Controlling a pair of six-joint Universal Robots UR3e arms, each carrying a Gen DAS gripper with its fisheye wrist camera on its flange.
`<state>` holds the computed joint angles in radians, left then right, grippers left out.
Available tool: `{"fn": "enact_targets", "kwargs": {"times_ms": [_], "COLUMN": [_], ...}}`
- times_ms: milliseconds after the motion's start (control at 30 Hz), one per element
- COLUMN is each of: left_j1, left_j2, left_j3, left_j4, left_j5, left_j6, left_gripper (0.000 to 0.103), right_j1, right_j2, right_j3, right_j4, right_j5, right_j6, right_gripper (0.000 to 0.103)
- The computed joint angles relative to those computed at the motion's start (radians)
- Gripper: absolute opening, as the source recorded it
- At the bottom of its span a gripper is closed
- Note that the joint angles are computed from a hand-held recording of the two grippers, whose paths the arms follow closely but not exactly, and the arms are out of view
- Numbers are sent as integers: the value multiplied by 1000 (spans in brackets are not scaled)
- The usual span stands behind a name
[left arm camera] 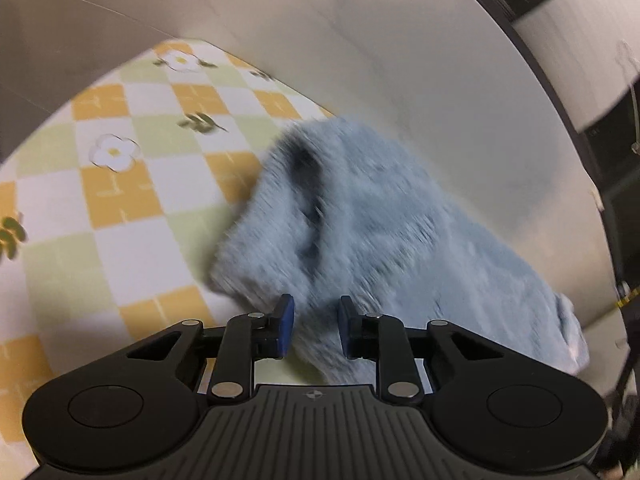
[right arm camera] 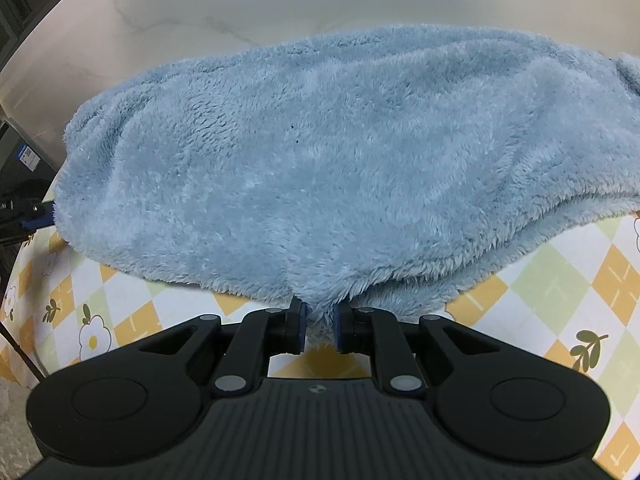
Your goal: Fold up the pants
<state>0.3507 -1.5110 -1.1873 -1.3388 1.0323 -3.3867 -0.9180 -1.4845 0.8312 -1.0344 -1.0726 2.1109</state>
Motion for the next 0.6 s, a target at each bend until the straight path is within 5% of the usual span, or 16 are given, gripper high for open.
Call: {"fn": "enact_targets", "kwargs": {"times_ms": [367, 500, 600], "left_j1": [-119, -172, -92], "left_j2": [-102, -136, -62], "left_j3": [45, 117, 94], "left_j4": [14, 22, 99], "left_j5": [94, 169, 119], "left_j6": [114, 165, 100], "left_gripper": [37, 21, 19], "right_j1": [-2, -17, -2], "right_j2": [4, 15, 17], "right_j3": [4, -39, -43], "right_j4": [-13, 52, 70], "right_j5": [3, 32, 40], "right_j6": [4, -59, -91], "right_gripper": [13, 14, 14]}}
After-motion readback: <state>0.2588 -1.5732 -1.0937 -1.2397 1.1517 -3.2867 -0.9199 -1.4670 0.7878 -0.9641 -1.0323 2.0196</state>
